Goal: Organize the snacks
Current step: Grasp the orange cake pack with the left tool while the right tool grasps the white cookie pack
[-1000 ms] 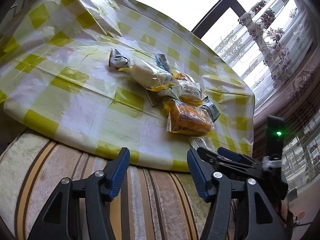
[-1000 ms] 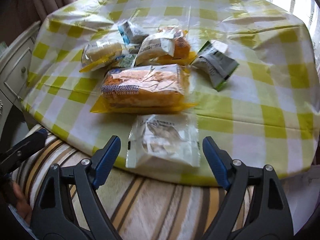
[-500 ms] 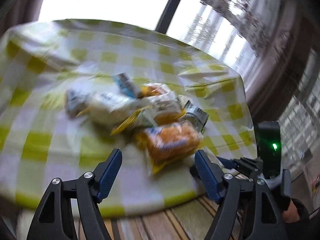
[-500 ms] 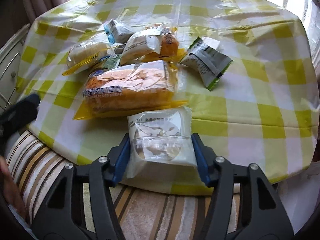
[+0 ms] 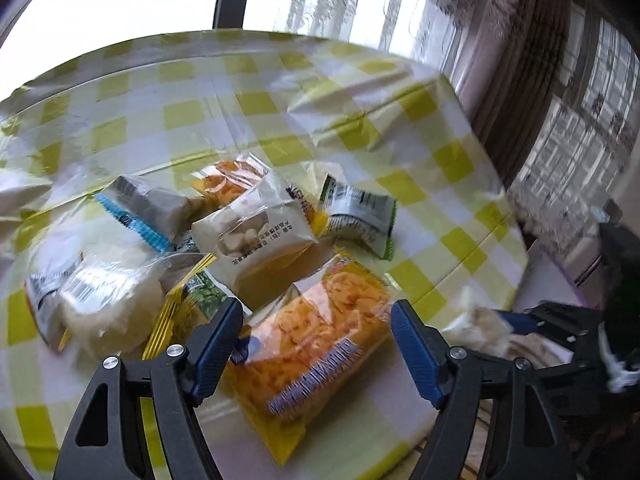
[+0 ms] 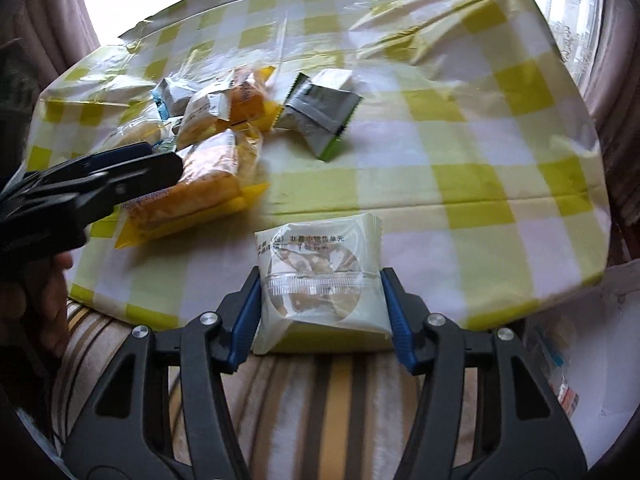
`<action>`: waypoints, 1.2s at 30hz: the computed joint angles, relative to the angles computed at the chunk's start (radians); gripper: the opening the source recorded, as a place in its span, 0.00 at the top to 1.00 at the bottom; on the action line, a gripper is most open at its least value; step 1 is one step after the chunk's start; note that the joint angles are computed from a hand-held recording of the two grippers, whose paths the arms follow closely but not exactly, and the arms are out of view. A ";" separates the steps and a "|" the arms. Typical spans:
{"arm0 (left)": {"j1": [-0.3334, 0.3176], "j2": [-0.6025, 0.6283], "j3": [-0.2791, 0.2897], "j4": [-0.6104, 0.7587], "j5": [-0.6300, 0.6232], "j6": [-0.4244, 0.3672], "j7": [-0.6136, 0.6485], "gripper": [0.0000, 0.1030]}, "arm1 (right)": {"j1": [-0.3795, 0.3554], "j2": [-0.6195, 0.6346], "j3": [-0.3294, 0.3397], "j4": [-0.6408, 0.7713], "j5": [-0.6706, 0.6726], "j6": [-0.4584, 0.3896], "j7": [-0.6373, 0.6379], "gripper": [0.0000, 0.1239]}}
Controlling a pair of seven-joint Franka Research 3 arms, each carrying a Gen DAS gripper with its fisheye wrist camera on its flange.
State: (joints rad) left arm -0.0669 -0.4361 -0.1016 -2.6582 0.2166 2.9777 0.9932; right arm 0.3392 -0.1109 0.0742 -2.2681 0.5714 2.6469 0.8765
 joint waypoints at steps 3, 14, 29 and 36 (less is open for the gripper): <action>-0.047 0.016 0.034 0.020 -0.036 -0.050 0.046 0.26 | -0.005 -0.004 -0.008 -0.001 0.008 -0.013 -0.007 0.51; -0.038 -0.013 -0.056 -0.002 -0.082 -0.082 -0.034 0.25 | -0.007 -0.006 -0.004 -0.006 0.005 -0.001 -0.002 0.51; -0.013 0.017 -0.110 0.024 0.019 -0.111 -0.216 0.49 | 0.012 -0.060 -0.009 -0.074 0.004 0.110 -0.010 0.51; -0.013 -0.036 -0.164 -0.011 0.072 -0.037 -0.379 0.51 | 0.016 -0.109 -0.039 -0.103 0.050 0.101 -0.048 0.52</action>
State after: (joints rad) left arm -0.0794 -0.4723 -0.2656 -2.6692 0.2888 2.9404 0.6145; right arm 0.3549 -0.2203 0.0347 -2.3714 0.6210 2.7484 0.8282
